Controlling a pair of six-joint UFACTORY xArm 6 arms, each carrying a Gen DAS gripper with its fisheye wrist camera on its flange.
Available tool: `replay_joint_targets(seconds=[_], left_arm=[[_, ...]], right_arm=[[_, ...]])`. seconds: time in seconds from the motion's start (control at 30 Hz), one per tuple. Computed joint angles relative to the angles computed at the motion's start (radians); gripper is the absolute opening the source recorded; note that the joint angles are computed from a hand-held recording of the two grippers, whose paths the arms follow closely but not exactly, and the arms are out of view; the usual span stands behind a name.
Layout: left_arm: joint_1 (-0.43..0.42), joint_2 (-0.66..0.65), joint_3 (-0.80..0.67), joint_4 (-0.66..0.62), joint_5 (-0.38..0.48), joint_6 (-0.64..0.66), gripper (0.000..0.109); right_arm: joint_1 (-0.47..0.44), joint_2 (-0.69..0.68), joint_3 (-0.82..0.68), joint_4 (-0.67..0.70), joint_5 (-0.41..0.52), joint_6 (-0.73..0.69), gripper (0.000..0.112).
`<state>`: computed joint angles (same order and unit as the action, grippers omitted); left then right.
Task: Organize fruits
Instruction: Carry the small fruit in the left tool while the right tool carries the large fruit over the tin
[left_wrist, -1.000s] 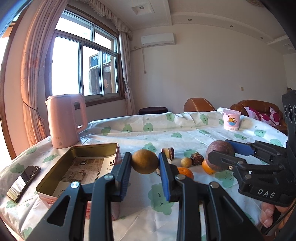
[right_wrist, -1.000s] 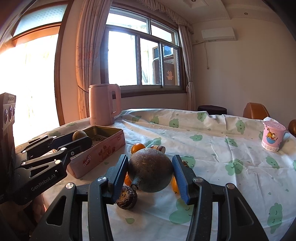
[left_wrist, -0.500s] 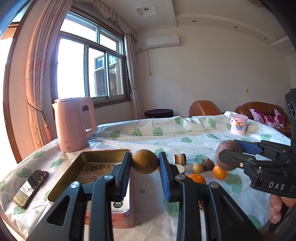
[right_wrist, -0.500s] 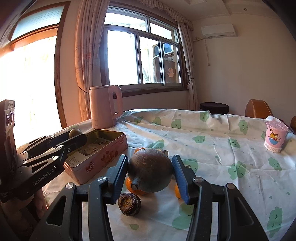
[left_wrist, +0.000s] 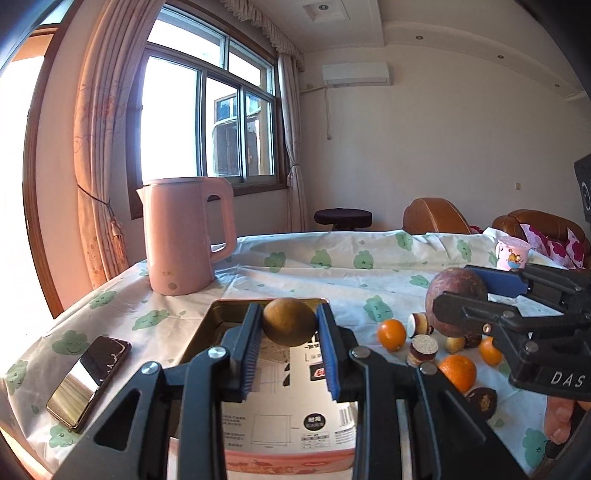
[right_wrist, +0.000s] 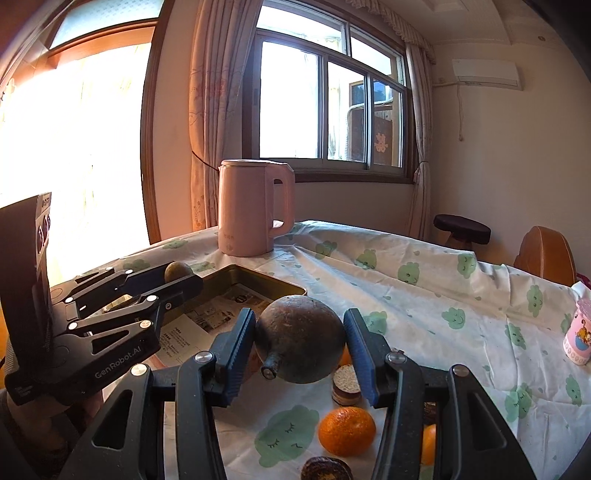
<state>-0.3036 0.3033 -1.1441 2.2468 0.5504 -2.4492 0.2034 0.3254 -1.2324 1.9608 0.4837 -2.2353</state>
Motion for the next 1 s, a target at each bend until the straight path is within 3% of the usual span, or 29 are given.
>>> replay_joint_targets(seconds=[0.37,0.77,1.0], left_arm=[[0.142,0.08,-0.124,-0.061,-0.201,0.068,0.031],[0.188,0.141,-0.191,-0.263,-0.258,0.318,0.031],[0.203,0.16,-0.205,-0.318,-0.279,0.383,0.031]], right_arm=[[0.117,0.135,-0.189,-0.188,-0.106,0.196,0.052],[0.182,0.284,-0.338,-0.449,-0.175,0.465,0.052],[0.197,0.32,-0.369,-0.535,-0.197,0.553,0.052]])
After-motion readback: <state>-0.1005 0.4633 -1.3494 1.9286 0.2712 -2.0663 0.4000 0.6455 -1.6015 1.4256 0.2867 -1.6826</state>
